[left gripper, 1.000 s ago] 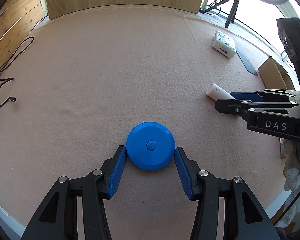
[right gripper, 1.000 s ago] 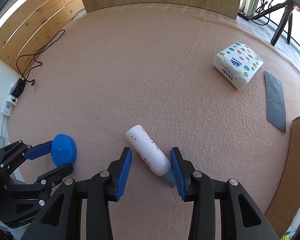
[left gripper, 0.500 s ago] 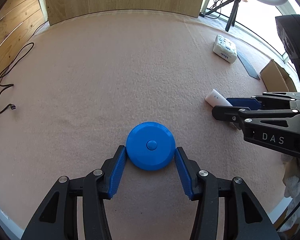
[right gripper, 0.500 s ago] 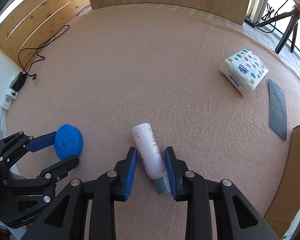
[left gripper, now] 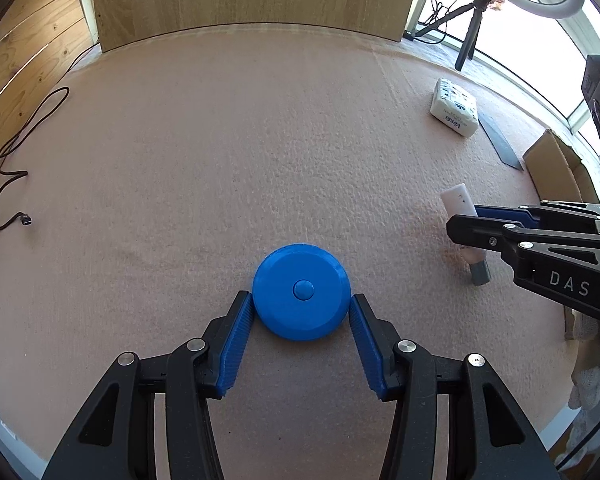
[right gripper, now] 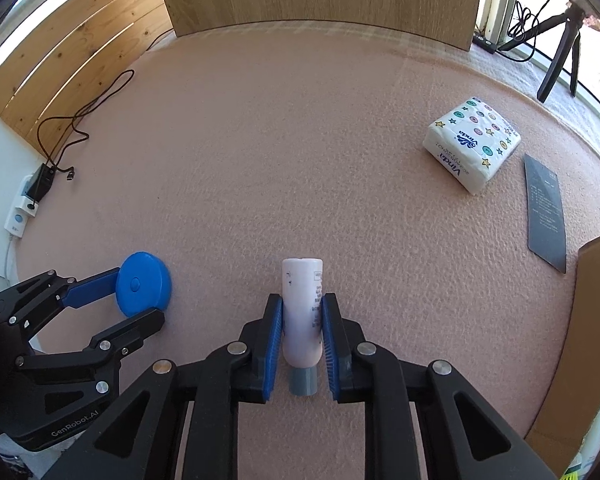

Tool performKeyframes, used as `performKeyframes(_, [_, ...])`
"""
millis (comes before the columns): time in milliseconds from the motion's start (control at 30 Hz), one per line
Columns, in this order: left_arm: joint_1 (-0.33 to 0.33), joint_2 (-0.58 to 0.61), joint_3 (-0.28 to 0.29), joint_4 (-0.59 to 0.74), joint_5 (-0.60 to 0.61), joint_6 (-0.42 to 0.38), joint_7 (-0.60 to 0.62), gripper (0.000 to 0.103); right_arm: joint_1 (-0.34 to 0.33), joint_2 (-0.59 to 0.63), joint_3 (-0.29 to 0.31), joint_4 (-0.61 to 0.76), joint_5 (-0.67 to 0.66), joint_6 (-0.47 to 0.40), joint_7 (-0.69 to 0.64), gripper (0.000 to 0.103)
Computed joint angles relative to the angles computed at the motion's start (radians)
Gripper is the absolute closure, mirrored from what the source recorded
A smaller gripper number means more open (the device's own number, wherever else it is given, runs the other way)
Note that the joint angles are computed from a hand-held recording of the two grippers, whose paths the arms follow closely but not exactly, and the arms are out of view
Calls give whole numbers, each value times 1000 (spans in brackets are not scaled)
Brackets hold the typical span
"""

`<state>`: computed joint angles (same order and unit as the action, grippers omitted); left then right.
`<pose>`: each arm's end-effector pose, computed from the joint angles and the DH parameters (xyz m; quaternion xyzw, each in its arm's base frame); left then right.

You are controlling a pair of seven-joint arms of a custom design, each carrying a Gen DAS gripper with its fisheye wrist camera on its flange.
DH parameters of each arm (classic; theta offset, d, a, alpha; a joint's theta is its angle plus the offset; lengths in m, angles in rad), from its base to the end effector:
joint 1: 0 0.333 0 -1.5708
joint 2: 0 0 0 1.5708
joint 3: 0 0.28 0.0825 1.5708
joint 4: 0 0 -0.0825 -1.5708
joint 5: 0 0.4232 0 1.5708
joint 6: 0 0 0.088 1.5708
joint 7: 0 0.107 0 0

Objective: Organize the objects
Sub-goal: 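Lift the lotion bottle and tape measure and carry both over the box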

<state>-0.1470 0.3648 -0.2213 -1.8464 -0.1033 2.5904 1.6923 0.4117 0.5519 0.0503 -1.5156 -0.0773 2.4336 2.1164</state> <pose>0.6447 -0.2376 0.3170 -0.5479 0.8112 -0.1950 0.0607 0.6729 0.3287 0.3311 -0.6788 0.7111 -0.0678 0.1703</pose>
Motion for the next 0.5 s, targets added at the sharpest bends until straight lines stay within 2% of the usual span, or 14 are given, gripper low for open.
performKeyframes(500, [-33,14,-23,56,0,2,13,50,-35,-332,-12,-432,-34,221,173,85])
